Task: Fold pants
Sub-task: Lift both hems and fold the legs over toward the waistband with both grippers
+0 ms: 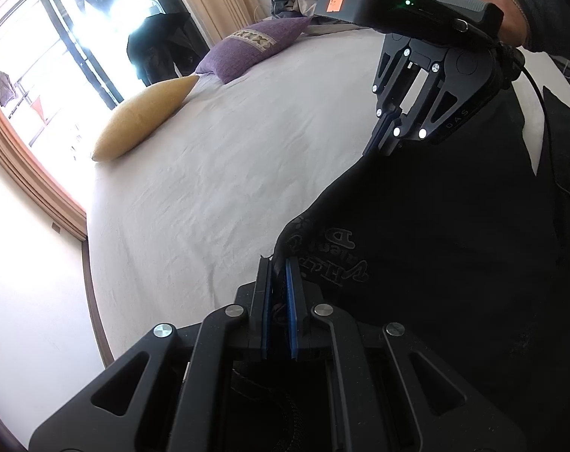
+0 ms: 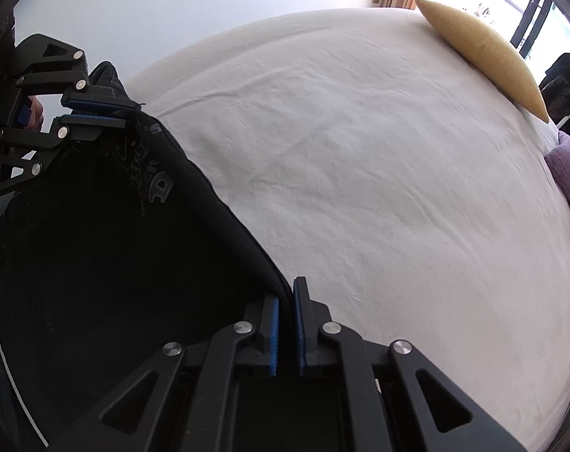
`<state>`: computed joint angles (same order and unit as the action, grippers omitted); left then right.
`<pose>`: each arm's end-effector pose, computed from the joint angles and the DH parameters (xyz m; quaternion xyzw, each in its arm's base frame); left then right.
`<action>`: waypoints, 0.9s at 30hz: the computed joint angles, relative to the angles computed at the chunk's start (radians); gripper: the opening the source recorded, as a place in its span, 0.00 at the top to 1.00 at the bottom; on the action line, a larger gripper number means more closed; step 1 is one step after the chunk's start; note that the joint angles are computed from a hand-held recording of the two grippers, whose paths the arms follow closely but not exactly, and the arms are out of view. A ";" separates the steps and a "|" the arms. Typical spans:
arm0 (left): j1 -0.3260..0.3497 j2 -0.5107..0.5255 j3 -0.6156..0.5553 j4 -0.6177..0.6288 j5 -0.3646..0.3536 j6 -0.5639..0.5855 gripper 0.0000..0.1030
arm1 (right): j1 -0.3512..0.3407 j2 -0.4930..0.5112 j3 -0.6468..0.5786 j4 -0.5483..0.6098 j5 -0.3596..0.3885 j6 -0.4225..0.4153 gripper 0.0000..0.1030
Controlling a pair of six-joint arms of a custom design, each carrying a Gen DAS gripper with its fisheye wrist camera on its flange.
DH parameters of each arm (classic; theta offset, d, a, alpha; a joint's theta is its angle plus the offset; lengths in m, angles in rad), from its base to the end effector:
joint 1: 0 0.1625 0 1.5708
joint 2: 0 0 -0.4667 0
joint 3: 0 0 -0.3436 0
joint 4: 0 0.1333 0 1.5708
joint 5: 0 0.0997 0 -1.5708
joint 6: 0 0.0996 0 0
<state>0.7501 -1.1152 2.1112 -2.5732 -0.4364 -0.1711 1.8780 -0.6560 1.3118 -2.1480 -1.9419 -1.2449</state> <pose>-0.2076 -0.4990 0.2518 0.2675 0.7999 -0.2580 0.4713 0.3147 -0.6705 0.1373 0.6931 -0.6958 -0.1177 0.1470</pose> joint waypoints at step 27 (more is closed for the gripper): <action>-0.262 -0.088 0.105 0.333 -0.086 -0.548 0.96 | -0.015 -0.292 0.474 -0.287 0.190 0.235 0.97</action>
